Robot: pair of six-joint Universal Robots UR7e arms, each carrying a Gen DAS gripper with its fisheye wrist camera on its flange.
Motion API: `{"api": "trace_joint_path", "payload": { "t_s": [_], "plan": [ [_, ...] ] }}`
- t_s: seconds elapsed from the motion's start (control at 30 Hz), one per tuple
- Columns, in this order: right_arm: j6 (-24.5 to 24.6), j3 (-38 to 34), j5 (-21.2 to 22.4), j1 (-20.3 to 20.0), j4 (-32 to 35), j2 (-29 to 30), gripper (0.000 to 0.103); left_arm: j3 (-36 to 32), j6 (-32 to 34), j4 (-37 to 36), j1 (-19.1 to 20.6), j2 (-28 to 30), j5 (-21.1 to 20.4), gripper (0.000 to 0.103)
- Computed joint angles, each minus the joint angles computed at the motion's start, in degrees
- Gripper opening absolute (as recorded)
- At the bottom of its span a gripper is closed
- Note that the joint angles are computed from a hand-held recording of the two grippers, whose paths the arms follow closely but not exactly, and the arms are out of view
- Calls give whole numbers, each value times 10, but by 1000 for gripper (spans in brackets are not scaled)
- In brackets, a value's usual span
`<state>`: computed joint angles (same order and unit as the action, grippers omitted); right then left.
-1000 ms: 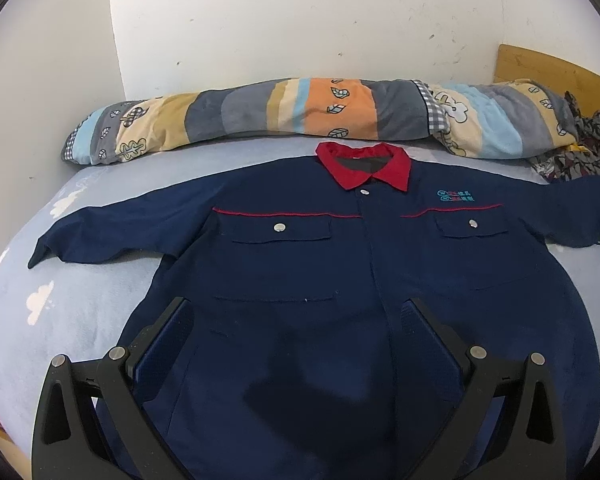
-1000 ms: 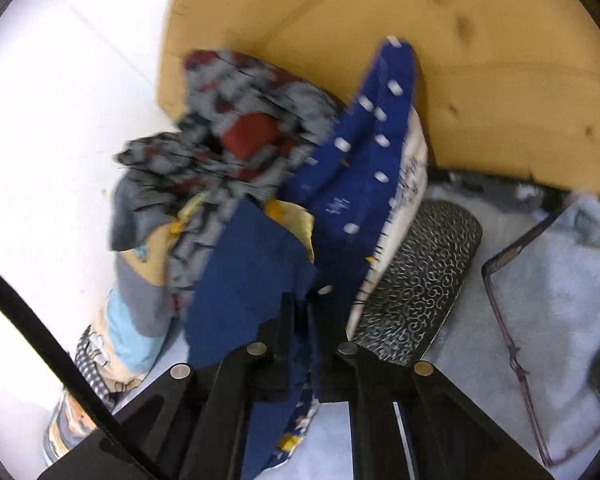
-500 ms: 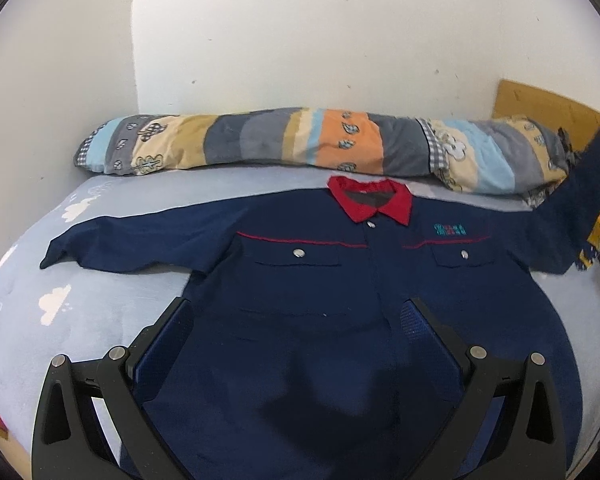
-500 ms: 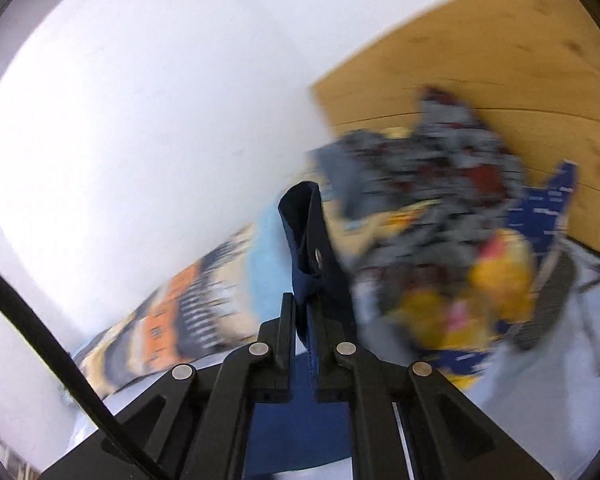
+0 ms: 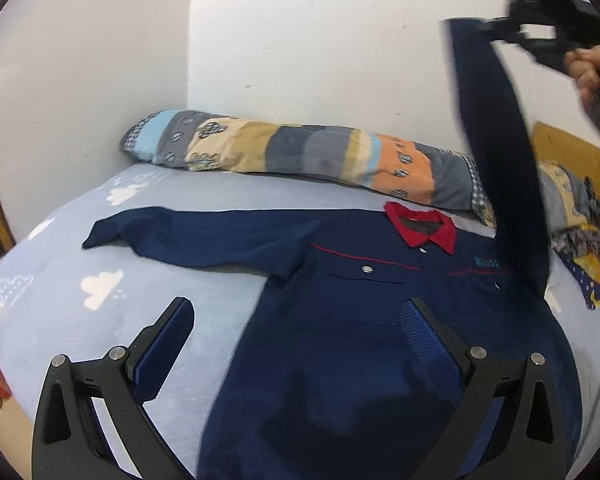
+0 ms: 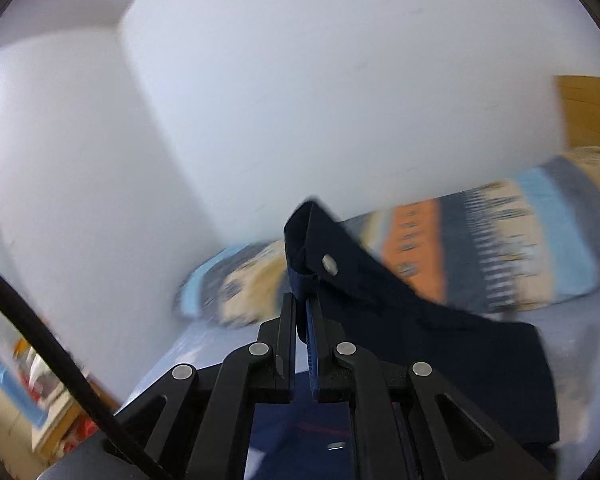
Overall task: Fold large clothes
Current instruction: 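Carry the sleeve across the shirt front with the right gripper and release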
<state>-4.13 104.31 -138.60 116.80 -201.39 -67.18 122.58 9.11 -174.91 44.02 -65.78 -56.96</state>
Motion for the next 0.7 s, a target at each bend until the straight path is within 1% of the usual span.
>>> {"api": "trace_joint_path", "payload": {
  "t_s": [0.07,0.1,0.13,0.2,0.23,0.3,0.33,0.37,0.43,0.47,0.5,0.53,0.57,0.6,0.63,0.67,0.7],
  "plan": [
    [29,-21,18,-9,26,50,6,-4,-4,0,9,-7,5,103],
    [48,-26,30,-21,45,79,6,-5,-6,0,12,-10,8,103],
    [58,-24,35,-30,50,96,6,-6,-8,-3,14,-11,14,103],
    [98,-9,57,-65,63,142,6,-7,-10,0,17,-14,19,103],
    [111,2,66,-82,65,154,6,-7,-11,1,18,-15,20,103],
    [141,17,67,-119,78,193,5,-6,-9,1,16,-17,21,103],
    [159,21,77,-135,87,207,5,-4,-4,-3,15,-17,21,103],
    [181,35,93,-155,80,221,5,-3,-1,-5,12,-16,22,103],
    [203,64,130,-180,57,216,6,0,6,-11,8,-13,25,103],
    [207,72,149,-186,43,214,5,0,7,-13,7,-12,26,103],
    [204,73,156,-185,45,210,5,-2,8,-13,7,-10,27,103],
    [194,72,172,-185,59,200,6,-5,8,-15,8,-7,28,103],
    [193,71,182,-181,80,189,8,-7,6,-16,9,-5,29,103],
    [197,69,185,-173,88,181,9,-8,3,-19,9,-5,31,103],
    [199,75,197,-166,83,169,11,-10,-1,-22,10,-4,34,103],
    [190,85,214,-165,64,154,29,-11,-5,-25,12,-3,38,103],
    [188,86,206,-156,54,150,51,-13,-9,-26,14,-2,41,103]
  ]
}}
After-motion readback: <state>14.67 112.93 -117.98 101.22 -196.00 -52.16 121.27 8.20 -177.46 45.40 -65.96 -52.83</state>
